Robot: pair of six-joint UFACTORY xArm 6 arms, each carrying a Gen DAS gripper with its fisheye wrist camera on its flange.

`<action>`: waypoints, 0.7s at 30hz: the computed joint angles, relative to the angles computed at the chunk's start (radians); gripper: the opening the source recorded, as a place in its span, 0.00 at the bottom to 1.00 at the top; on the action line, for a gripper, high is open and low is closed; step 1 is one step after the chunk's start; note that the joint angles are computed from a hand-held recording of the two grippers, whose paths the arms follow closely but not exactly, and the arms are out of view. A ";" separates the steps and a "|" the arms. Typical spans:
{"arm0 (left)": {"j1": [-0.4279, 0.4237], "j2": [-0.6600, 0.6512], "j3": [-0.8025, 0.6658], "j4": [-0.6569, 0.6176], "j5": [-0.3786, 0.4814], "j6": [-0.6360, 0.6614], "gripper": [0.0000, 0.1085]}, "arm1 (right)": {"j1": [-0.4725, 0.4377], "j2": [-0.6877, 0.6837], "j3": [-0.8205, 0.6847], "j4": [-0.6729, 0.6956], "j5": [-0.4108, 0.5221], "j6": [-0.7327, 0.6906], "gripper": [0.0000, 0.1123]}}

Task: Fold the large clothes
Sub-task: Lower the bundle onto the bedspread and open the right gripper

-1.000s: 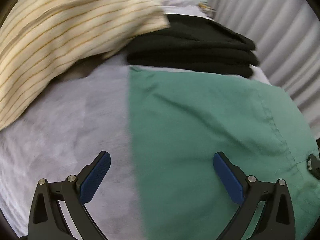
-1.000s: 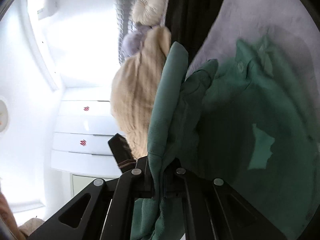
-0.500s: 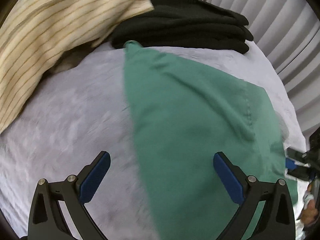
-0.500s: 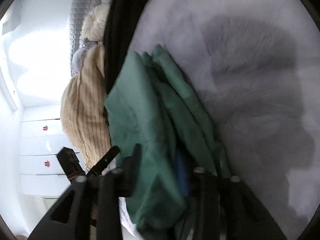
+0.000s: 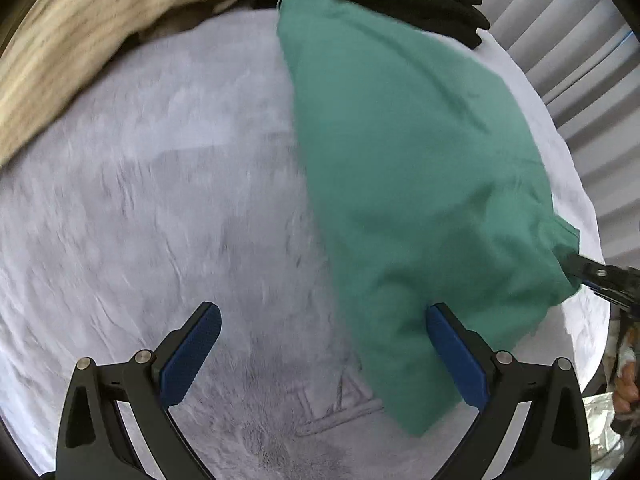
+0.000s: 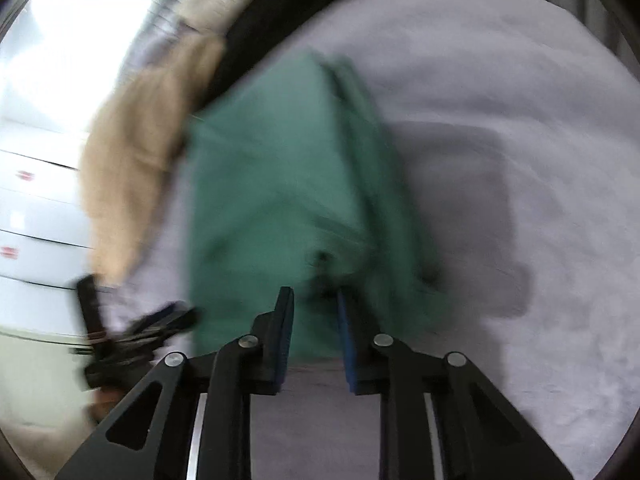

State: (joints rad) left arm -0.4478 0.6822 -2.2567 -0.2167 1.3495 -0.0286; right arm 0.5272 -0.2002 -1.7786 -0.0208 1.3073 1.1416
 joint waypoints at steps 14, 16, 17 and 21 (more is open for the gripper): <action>-0.007 -0.027 0.026 0.053 -0.026 -0.055 0.95 | 0.053 0.024 -0.022 -0.085 0.010 0.062 0.22; 0.000 -0.024 0.016 0.050 -0.016 -0.059 0.95 | 0.064 0.033 -0.050 -0.103 0.026 0.071 0.25; 0.003 -0.016 0.002 0.045 -0.005 -0.059 0.95 | 0.064 0.042 -0.062 -0.104 0.031 0.074 0.26; 0.007 0.005 -0.039 0.045 0.028 -0.064 0.95 | 0.070 0.029 -0.052 -0.104 0.051 0.104 0.26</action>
State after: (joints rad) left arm -0.4406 0.6872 -2.2958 -0.1717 1.3780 -0.0930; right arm 0.5971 -0.1716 -1.8302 -0.1244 1.3581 1.2457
